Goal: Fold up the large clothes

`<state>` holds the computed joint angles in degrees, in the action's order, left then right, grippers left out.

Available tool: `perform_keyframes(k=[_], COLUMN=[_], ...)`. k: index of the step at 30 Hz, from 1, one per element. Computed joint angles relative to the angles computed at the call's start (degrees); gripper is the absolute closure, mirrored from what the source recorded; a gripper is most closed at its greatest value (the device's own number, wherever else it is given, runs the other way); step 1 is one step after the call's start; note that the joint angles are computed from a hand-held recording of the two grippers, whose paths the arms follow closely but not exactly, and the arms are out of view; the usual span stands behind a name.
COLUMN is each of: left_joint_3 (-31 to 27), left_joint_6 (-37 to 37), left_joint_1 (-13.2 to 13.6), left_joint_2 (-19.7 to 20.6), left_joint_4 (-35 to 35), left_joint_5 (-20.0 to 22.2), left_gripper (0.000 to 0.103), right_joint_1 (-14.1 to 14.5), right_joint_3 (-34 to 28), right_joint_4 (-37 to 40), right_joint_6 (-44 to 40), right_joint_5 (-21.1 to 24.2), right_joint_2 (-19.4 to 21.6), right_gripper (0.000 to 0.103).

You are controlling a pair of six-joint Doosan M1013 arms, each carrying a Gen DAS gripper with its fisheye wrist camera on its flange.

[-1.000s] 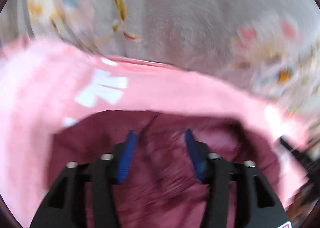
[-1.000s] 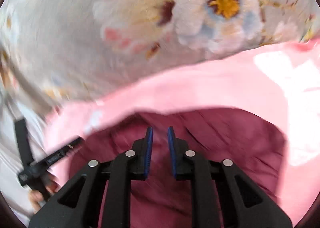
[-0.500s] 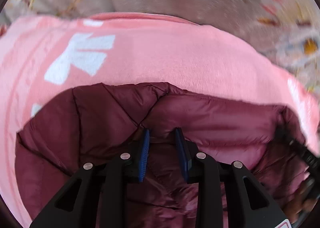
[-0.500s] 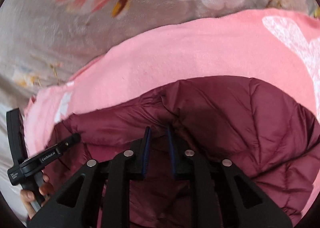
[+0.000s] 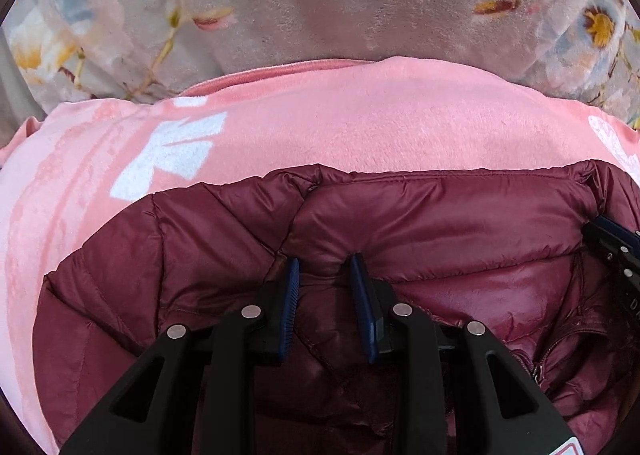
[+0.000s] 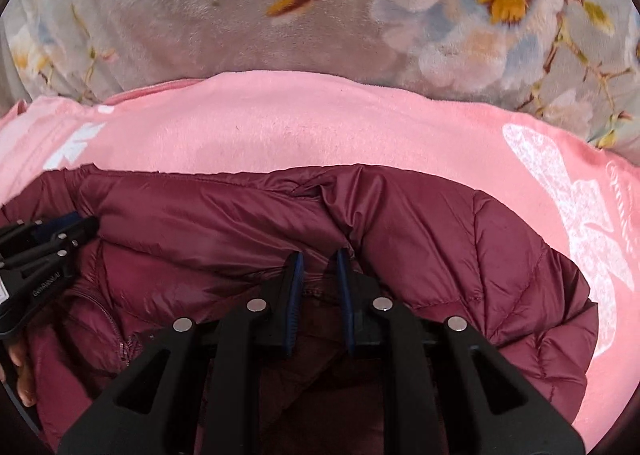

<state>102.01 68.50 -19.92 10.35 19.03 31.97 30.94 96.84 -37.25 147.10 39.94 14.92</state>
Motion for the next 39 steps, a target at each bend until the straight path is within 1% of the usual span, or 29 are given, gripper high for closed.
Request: perform_keyframes(k=[3, 8, 12, 34, 39], left_joint_3=[-0.04, -0.18, -0.15, -0.36, -0.59], left_joint_6=[0.63, 0.17, 0.00, -0.06, -1.34], left_joint_1=[0.36, 0.21, 0.17, -0.01, -0.38], left_joint_2=[-0.07, -0.06, -0.11, -0.14, 0.21], left_joint_4=[-0.91, -0.35, -0.17, 1.02, 3.18], left_joint_5=[-0.36, -0.24, -0.26, 0.41, 0.91], left_gripper=[0.074, 0.074, 0.074, 0.074, 0.074], right_joint_1=[0.17, -0.58, -0.86, -0.86, -1.11], right_joint_3=[0.01, 0.84, 1.01, 0.61, 0.84], right_joint_4=[-0.87, 0.90, 1.84, 2.35, 2.91], right_joint_6=[0.58, 0.45, 0.07, -0.72, -0.80], right_joint_5=[-0.01, -2.70, -3.74, -3.42, -4.27], right_joint_2=[0.14, -0.36, -0.40, -0.18, -0.17], right_gripper=[0.087, 0.087, 0.087, 0.087, 0.087])
